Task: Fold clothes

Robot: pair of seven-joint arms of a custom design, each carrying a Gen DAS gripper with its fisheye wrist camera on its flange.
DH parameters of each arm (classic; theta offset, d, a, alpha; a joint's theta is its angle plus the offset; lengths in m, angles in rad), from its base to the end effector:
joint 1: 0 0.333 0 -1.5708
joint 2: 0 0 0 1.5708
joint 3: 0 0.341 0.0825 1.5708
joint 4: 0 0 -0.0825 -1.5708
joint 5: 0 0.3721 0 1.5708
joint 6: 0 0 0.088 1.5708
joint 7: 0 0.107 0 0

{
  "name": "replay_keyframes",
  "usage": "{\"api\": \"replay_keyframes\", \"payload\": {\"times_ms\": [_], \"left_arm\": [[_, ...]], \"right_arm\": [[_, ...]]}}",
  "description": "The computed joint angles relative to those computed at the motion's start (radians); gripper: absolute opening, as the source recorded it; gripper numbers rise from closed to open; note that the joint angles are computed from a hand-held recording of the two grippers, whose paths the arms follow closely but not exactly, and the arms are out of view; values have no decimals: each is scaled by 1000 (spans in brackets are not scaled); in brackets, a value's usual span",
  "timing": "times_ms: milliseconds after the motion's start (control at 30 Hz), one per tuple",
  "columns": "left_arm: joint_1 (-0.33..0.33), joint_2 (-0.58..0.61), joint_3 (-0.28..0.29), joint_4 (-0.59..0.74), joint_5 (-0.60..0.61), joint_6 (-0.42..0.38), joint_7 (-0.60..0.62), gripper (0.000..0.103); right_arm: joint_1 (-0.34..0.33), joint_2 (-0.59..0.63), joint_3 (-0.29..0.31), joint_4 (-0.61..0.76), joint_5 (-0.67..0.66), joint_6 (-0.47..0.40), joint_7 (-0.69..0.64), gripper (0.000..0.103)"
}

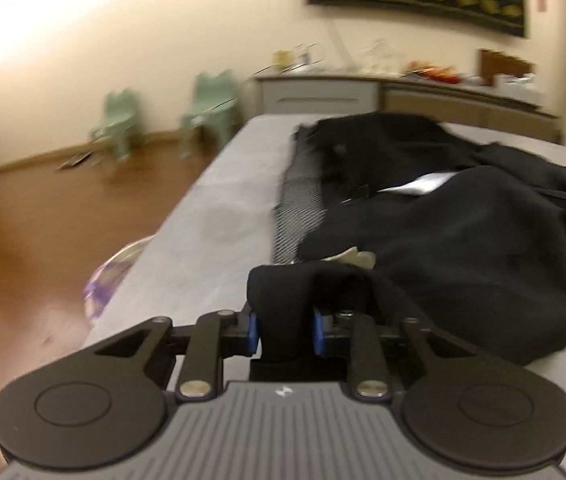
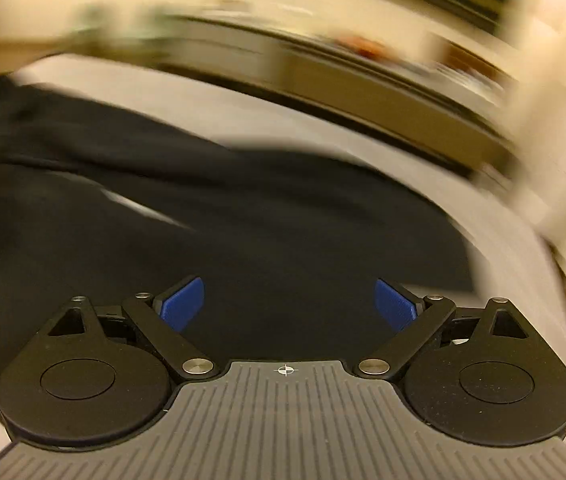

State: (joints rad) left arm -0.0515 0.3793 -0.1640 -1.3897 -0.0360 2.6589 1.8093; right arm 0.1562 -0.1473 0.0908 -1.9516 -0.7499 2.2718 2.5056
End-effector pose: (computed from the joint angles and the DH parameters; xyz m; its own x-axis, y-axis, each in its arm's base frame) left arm 0.7100 -0.1275 0.6306 -0.3379 -0.9368 -0.0904 -0.5649 0.2787 -0.7766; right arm 0.5281 0.1191 0.6271 -0.3829 -0.9066 0.1775 -0.6922 0.1543 -0.7050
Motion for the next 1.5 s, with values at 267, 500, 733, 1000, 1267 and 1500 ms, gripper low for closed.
{"api": "replay_keyframes", "payload": {"times_ms": [267, 500, 733, 1000, 1267, 1500], "left_arm": [[-29, -20, -27, 6, -17, -7, 22, 51], [-136, 61, 44, 137, 143, -86, -103, 27], [-101, -11, 23, 55, 158, -10, -165, 17], [-107, -61, 45, -21, 277, -91, -118, 28], [-61, -62, -27, -8, 58, 12, -50, 61], [-154, 5, 36, 49, 215, -47, -100, 61]], "right_arm": [[-152, -344, -4, -347, 41, -9, 319, 101], [-116, -271, -37, -349, 229, 130, 63, 55], [-186, -212, 124, -221, -85, -194, 60, 0], [-108, -372, -69, -371, 138, 78, 203, 39], [-135, -358, -12, -381, 275, 50, 75, 75], [-153, -303, -6, -396, 227, 157, -14, 45]]}}
